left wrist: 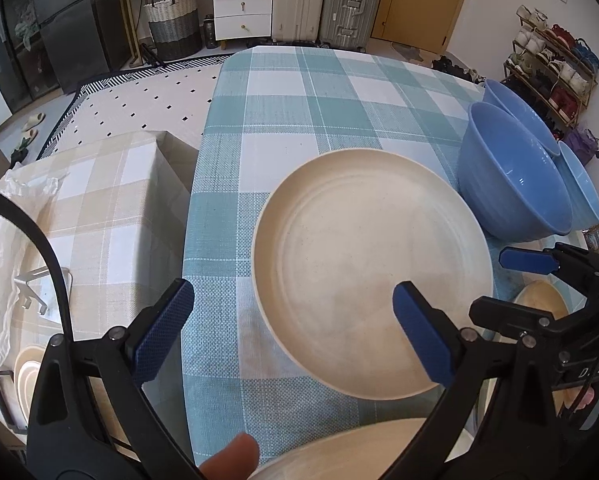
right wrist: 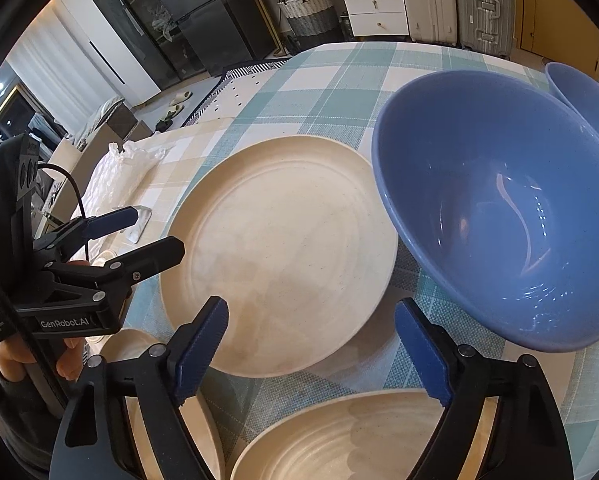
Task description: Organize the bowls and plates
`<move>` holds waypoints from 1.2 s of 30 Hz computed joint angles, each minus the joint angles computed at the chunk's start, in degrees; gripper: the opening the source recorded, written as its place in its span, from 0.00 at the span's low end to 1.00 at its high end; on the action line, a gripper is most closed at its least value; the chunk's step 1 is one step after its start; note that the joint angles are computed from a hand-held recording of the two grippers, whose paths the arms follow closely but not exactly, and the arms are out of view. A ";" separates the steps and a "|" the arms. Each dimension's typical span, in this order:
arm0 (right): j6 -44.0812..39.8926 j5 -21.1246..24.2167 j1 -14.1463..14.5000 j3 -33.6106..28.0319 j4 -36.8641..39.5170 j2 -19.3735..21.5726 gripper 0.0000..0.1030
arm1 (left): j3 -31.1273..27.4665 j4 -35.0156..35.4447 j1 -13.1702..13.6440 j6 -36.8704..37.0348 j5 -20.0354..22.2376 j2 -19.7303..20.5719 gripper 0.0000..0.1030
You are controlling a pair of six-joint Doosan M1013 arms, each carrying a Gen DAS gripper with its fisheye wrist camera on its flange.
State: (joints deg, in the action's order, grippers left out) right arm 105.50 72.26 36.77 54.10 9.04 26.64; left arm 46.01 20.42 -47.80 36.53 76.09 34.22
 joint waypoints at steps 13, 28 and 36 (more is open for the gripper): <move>1.66 1.69 -0.14 -1.50 0.99 1.43 0.79 | -1.19 -1.15 0.67 1.90 0.82 1.48 0.89; 3.32 2.06 -0.12 -1.60 -0.51 1.88 0.64 | -0.86 -3.07 1.09 1.94 0.27 1.80 0.55; 4.41 1.97 -0.34 -1.17 -0.56 1.82 0.50 | -0.72 -2.02 1.04 1.15 1.10 1.82 0.40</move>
